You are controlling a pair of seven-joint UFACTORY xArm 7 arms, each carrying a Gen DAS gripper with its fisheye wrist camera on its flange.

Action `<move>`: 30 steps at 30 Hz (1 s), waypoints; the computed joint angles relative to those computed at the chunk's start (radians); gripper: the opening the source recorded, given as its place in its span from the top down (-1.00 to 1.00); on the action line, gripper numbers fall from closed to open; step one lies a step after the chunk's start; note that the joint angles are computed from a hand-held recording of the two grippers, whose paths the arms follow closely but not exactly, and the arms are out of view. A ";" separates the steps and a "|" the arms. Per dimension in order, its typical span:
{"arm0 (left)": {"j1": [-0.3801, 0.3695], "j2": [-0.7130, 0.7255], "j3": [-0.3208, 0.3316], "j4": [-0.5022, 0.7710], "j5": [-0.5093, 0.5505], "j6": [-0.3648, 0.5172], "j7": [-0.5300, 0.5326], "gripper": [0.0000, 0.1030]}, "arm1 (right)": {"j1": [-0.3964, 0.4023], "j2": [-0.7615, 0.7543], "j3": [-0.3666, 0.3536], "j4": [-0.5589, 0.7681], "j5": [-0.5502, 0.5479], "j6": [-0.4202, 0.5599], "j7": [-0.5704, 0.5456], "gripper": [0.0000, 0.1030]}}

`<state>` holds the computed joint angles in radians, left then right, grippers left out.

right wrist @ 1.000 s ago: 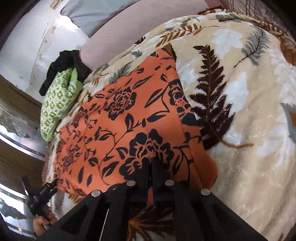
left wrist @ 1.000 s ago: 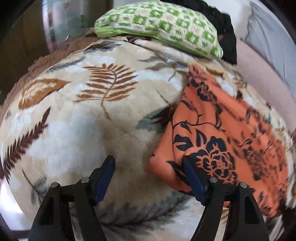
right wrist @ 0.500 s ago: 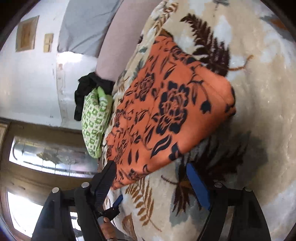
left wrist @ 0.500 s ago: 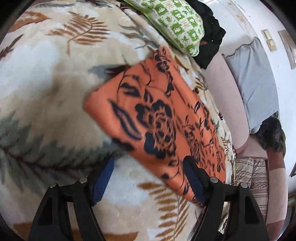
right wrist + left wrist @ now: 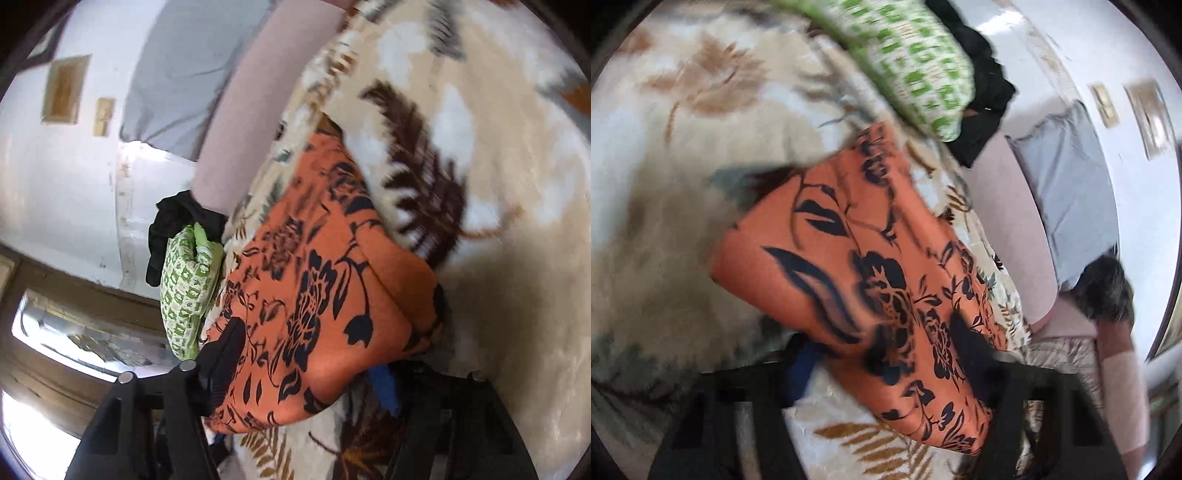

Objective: Fold small clothes

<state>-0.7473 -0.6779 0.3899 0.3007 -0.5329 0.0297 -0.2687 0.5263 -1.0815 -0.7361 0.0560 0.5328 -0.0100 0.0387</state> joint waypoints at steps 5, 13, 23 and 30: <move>0.098 0.085 -0.090 0.047 0.014 0.091 -0.039 -0.02 | 0.100 0.105 -0.024 0.040 -0.010 -0.054 0.039 -0.28; 0.315 0.114 -0.326 0.073 0.072 0.191 -0.115 -0.07 | 0.105 0.169 -0.016 0.076 -0.026 -0.020 0.071 -0.03; 0.509 0.103 -0.517 0.090 0.348 0.273 -0.288 0.08 | 0.103 0.231 0.010 0.094 -0.012 0.008 0.064 0.24; 0.479 0.142 -0.487 0.107 0.360 0.269 -0.309 -0.25 | 0.116 0.195 -0.044 0.085 0.009 0.007 0.032 0.22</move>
<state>-0.2682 -0.5362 -0.0970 0.4081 -0.1733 0.2985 -0.5774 0.6422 -0.8867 -0.7799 0.1411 0.5417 -0.0035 0.0709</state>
